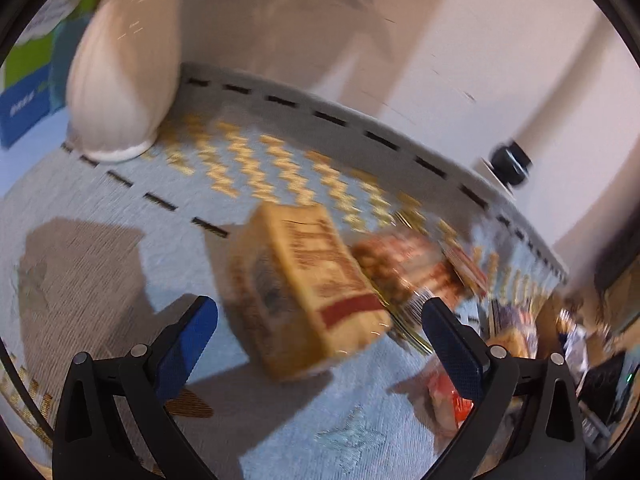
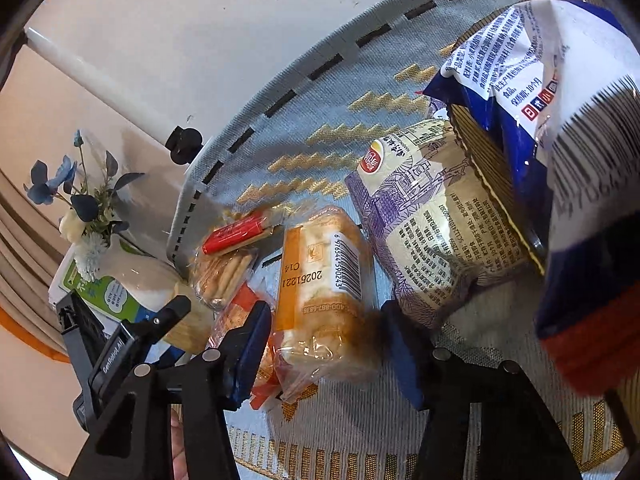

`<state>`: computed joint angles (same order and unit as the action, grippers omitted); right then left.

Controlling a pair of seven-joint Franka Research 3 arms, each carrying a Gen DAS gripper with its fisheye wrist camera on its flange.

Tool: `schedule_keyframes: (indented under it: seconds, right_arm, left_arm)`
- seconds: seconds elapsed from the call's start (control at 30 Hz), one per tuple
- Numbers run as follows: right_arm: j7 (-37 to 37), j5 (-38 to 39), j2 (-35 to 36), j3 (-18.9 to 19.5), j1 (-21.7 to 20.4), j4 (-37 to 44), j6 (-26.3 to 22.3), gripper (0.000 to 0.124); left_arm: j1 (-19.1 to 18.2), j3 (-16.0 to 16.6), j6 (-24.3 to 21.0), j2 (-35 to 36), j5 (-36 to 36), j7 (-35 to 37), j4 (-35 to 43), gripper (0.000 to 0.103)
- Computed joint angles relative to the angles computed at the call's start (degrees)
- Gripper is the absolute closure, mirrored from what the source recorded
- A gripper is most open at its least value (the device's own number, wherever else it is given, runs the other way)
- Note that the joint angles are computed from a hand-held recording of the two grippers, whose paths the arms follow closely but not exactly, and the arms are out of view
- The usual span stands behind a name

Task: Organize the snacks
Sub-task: 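Grasp the stacked bread slices with the left tool while the right tool grasps the orange-labelled cracker pack, then carry the bread slices and cracker pack to the amber bowl and release both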

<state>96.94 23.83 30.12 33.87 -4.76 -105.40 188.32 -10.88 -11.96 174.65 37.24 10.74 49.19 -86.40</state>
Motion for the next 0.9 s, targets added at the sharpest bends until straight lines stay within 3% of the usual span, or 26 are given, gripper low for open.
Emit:
schedule_keyframes:
  seconds: [0.03, 0.07, 0.1, 0.17, 0.2, 0.23, 0.3, 0.37, 0.5, 0.63, 0.73, 0.83, 0.9]
  right_arm:
    - [0.01, -0.04, -0.01, -0.03, 0.00, 0.00, -0.03, 0.069]
    - [0.03, -0.05, -0.10, -0.37, 0.30, 0.00, -0.09, 0.069]
    - [0.44, 0.02, -0.36, -2.06, 1.85, 0.32, -0.43, 0.071]
    - [1.92, 0.66, -1.83, -8.91, 7.75, 0.39, -1.19, 0.084]
    - [1.96, 1.29, -1.85, -10.07, 8.92, 0.64, -1.00, 0.087]
    - [2.01, 1.50, -1.94, -10.59, 9.37, 0.64, -1.01, 0.088]
    - [1.31, 1.44, -1.72, -9.80, 8.75, 0.72, -0.68, 0.088]
    - [0.16, 1.07, -0.86, -5.01, 4.80, 0.55, 0.62, 0.088]
    - [0.33, -3.28, 0.32, 2.95, -2.07, -0.89, 4.75, 0.088]
    - [2.70, -9.83, 2.23, 10.25, -8.79, -2.32, 7.98, 0.088]
    - [4.88, -14.37, 4.03, 14.21, -12.49, -2.72, 8.73, 0.088]
    - [6.81, -17.69, 4.57, 15.64, -13.89, -2.76, 8.49, 0.088]
    - [8.02, -20.90, 5.33, 18.16, -16.36, -3.45, 9.27, 0.088]
  left_arm:
    - [-0.11, 0.39, 0.21, -0.06, -0.27, -0.70, -0.19, 0.029]
    - [-0.98, 1.93, 0.52, -0.58, 0.16, -1.79, -0.84, 0.040]
    - [-0.98, 1.89, 1.57, -0.84, -1.09, -0.04, -1.40, 0.045]
    - [-5.32, 7.51, 1.21, -1.85, 3.22, -3.82, -1.53, 0.053]
    - [-9.39, 12.38, 0.23, -2.09, 5.93, -6.19, -0.93, 0.057]
    - [-11.80, 15.24, -0.50, -2.23, 8.94, -8.69, -0.59, 0.059]
    - [-12.47, 15.78, -0.66, -1.95, 10.20, -9.90, -0.02, 0.061]
    - [-14.03, 18.20, 0.30, -2.33, 12.35, -13.75, -0.73, 0.064]
    - [-14.53, 20.07, 2.39, -4.16, 15.76, -18.93, -3.57, 0.067]
    - [-8.67, 15.20, 8.03, -7.26, 14.79, -18.57, -9.06, 0.069]
    - [-10.22, 17.51, 10.10, -8.13, 13.74, -18.97, -10.46, 0.071]
    - [-7.32, 14.10, 12.54, -8.32, 11.93, -17.04, -11.31, 0.071]
    - [-8.03, 14.64, 13.46, -8.42, 10.50, -15.94, -11.61, 0.071]
